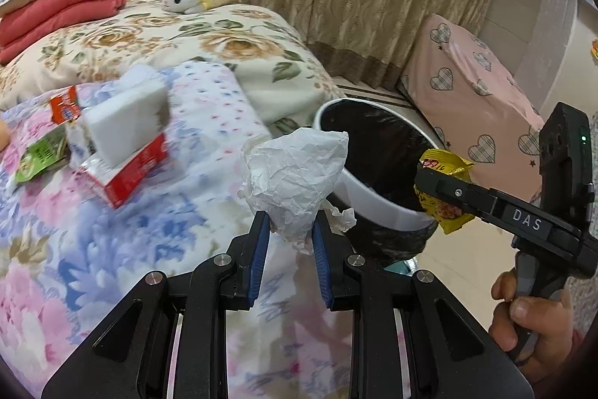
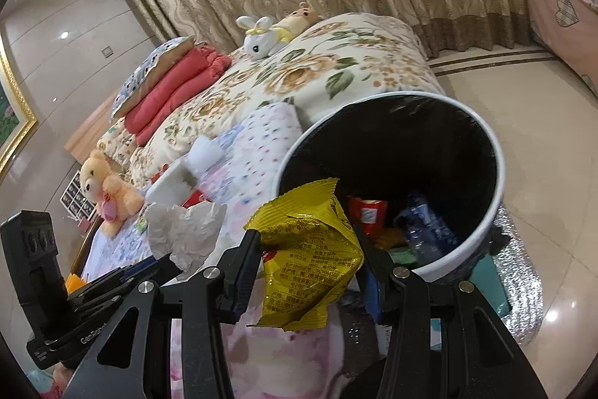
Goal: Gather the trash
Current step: 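Carry the tissue and yellow bag over the bin opening, then open the left tool to drop the tissue while the right tool drops the yellow bag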
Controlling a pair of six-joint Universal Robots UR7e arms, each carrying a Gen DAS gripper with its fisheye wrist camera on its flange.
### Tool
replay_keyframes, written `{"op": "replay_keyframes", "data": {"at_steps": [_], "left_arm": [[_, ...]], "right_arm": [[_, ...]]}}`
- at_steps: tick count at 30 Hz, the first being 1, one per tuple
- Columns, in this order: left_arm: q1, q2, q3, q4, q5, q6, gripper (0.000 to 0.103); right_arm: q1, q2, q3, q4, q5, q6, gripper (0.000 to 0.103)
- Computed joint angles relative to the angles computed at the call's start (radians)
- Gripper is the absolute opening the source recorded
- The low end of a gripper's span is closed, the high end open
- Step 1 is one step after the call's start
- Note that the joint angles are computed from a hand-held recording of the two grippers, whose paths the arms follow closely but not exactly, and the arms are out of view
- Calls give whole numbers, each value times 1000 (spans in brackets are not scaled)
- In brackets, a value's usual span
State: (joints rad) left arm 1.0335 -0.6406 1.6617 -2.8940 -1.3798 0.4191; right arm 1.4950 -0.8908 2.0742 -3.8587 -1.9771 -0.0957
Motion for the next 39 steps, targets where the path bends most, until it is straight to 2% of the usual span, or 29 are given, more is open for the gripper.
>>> {"op": "replay_keyframes", "data": {"at_steps": [18, 34, 39], "left_arm": [[-54, 72, -65, 41, -26, 16, 22], [-80, 134, -134, 82, -21, 17, 22], [-81, 146, -147, 94, -18, 5, 26]], "right_arm": [[-82, -77, 5, 91, 49, 40, 48], [-118, -105, -23, 176, 65, 47, 50], [-129, -112, -27, 196, 79, 57, 53]]}}
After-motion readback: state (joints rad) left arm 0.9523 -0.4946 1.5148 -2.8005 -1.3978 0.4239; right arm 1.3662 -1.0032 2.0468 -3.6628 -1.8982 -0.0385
